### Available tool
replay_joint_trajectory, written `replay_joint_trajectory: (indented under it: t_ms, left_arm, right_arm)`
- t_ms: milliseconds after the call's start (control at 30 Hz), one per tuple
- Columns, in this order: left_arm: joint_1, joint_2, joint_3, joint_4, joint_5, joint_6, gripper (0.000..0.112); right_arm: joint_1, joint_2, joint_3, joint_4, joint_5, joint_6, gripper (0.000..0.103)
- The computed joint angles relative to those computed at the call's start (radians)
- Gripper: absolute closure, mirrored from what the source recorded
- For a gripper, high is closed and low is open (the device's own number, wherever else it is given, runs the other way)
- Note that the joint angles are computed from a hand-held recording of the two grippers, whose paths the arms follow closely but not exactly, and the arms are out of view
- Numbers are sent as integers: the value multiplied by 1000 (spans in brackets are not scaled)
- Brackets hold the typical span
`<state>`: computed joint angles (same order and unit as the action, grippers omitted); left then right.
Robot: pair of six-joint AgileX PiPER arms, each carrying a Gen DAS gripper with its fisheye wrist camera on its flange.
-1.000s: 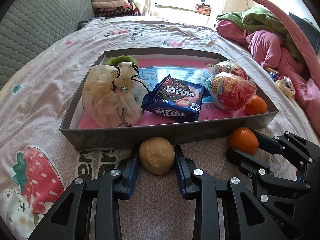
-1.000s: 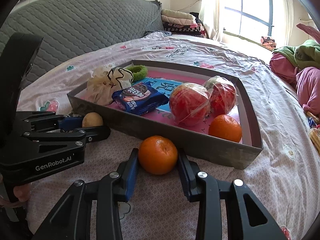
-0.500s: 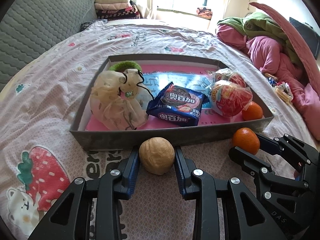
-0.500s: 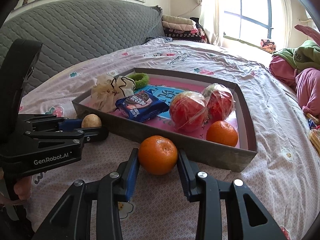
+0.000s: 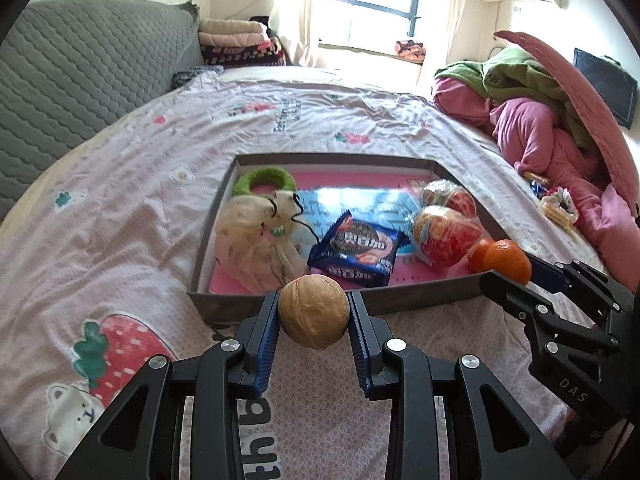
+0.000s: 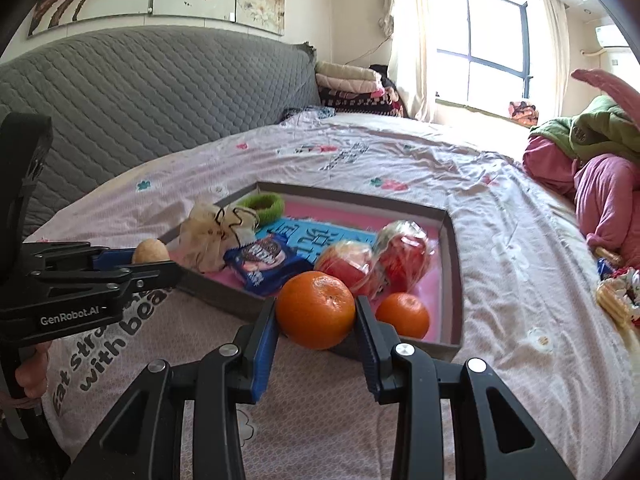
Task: Organize objects
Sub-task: 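Close the left tool on the walnut while the right tool grasps the orange, then lift and carry the walnut with the left tool while the right tool carries the orange to the tray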
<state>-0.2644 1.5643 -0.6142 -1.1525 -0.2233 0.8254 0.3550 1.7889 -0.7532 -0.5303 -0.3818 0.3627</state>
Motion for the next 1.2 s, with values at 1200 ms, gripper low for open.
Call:
replay_joint_trajectory:
  t_ms: [1200]
  left_arm:
    - [177,70,-156,-49,25,152,78]
  right_arm:
    - [85,69,-194,56,64,-36,65]
